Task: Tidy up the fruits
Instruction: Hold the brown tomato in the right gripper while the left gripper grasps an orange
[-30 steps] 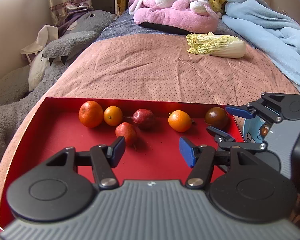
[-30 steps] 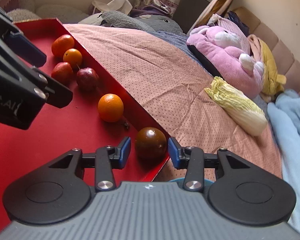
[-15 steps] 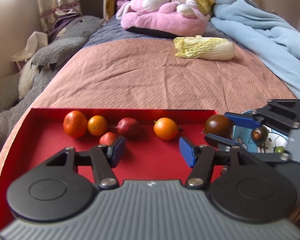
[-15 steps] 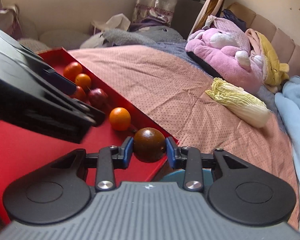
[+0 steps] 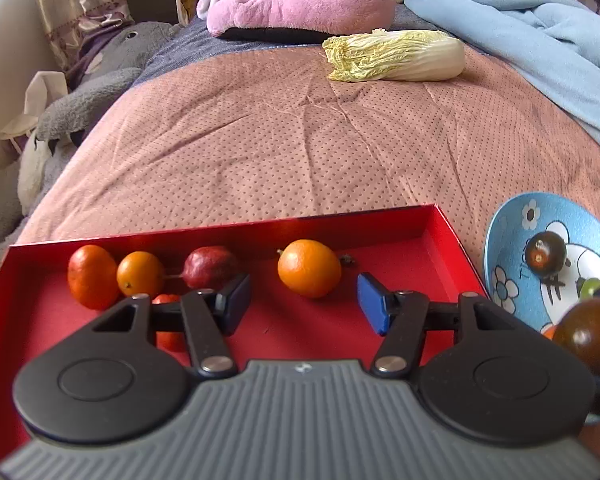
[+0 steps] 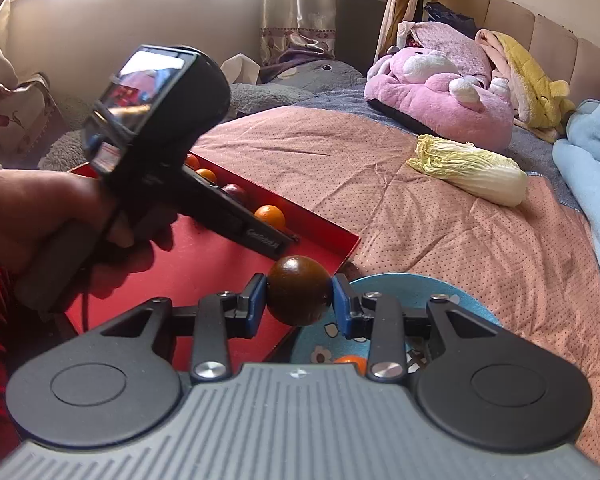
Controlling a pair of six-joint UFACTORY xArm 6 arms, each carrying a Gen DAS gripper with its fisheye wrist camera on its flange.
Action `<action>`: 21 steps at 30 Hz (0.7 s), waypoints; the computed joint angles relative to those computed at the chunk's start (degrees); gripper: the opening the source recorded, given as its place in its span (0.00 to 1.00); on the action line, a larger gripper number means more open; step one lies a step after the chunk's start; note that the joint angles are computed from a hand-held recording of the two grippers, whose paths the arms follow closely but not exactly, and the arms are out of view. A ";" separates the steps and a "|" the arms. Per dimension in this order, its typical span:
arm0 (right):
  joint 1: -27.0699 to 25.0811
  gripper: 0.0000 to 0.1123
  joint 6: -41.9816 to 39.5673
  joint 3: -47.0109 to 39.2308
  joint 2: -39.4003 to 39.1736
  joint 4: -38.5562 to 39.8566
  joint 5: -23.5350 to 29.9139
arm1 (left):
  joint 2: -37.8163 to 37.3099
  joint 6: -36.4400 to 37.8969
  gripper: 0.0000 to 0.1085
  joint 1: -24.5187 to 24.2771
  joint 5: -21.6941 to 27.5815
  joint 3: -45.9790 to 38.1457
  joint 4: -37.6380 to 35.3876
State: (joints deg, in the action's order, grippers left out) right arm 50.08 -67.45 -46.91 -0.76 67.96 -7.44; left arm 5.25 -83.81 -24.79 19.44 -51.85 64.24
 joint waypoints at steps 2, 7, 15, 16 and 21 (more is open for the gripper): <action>-0.41 0.36 4.76 0.95 -0.61 -4.28 0.91 | 0.59 -0.57 0.56 0.01 0.18 -0.70 0.68; -0.76 0.36 15.71 3.34 -1.44 -15.19 1.37 | 2.35 2.02 0.47 0.00 -1.23 -1.89 -0.35; -1.29 0.36 25.33 5.14 -2.23 -25.05 1.43 | 2.22 0.52 0.35 0.33 -1.27 -1.62 2.03; -1.38 0.36 25.90 5.14 -2.28 -25.56 1.64 | 2.05 0.42 0.35 0.26 -1.14 -1.46 2.02; -0.88 0.36 25.66 5.45 -3.14 -23.94 2.50 | 0.17 -0.74 0.35 -0.10 0.34 0.19 1.18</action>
